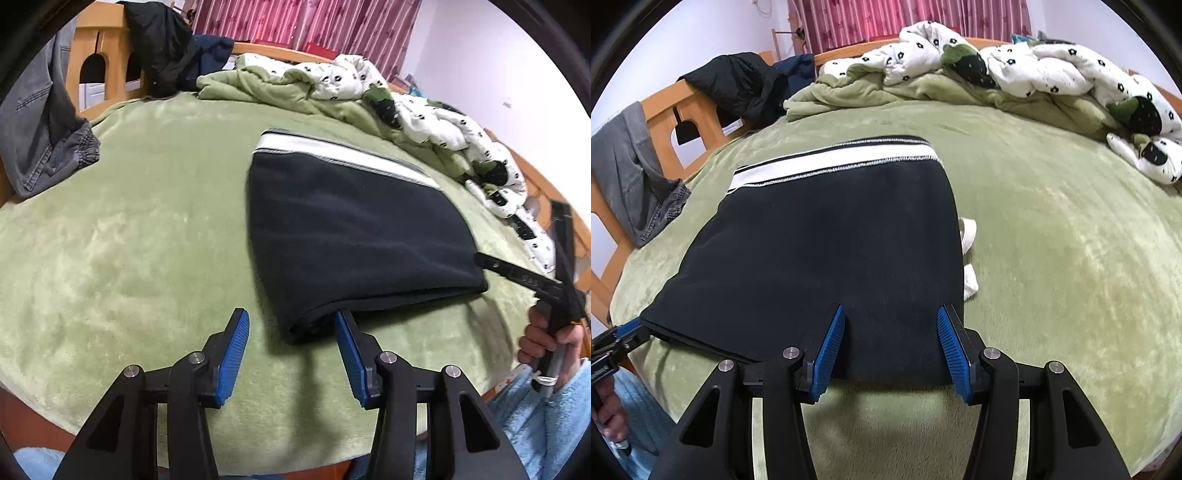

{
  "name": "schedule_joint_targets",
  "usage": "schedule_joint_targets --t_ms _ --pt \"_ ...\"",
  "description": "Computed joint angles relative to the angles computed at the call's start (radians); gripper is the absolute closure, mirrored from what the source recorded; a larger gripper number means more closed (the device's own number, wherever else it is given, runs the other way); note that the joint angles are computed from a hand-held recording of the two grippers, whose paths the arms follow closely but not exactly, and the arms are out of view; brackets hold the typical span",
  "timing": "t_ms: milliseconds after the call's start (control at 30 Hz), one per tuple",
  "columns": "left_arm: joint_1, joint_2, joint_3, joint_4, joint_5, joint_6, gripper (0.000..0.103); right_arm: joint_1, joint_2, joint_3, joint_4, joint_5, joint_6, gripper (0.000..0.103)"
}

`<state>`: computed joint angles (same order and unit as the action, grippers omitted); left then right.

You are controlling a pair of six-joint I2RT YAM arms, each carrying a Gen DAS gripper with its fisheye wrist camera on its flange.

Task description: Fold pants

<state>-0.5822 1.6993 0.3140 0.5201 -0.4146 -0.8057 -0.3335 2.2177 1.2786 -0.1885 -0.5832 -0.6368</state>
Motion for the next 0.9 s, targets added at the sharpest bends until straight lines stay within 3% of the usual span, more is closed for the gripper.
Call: schedule_joint_targets --t_ms 67,300,533,733,800,900 --pt "-0.01 -0.017 -0.01 0.012 -0.018 0.0 0.047 0.001 0.0 0.003 -0.004 -0.006 0.003 0.051" --pt "-0.029 -0.064 -0.026 0.034 -0.025 -0.009 0.046 0.0 0.0 0.0 0.009 -0.023 0.032 0.051" --pt "0.027 -0.029 0.081 -0.022 0.002 0.048 0.046 -0.01 -0.021 -0.043 0.084 -0.042 0.057 0.051" --pt "0.123 0.118 0.207 -0.069 0.139 0.034 0.046 -0.004 -0.013 -0.057 0.126 -0.041 0.1 0.051" --pt "0.107 0.147 0.215 -0.069 0.107 0.019 0.046 0.012 0.008 -0.037 0.089 0.002 0.065 0.051" --pt "0.067 0.161 0.258 -0.157 0.046 0.028 0.043 0.028 0.024 -0.053 0.114 0.072 0.03 0.051"
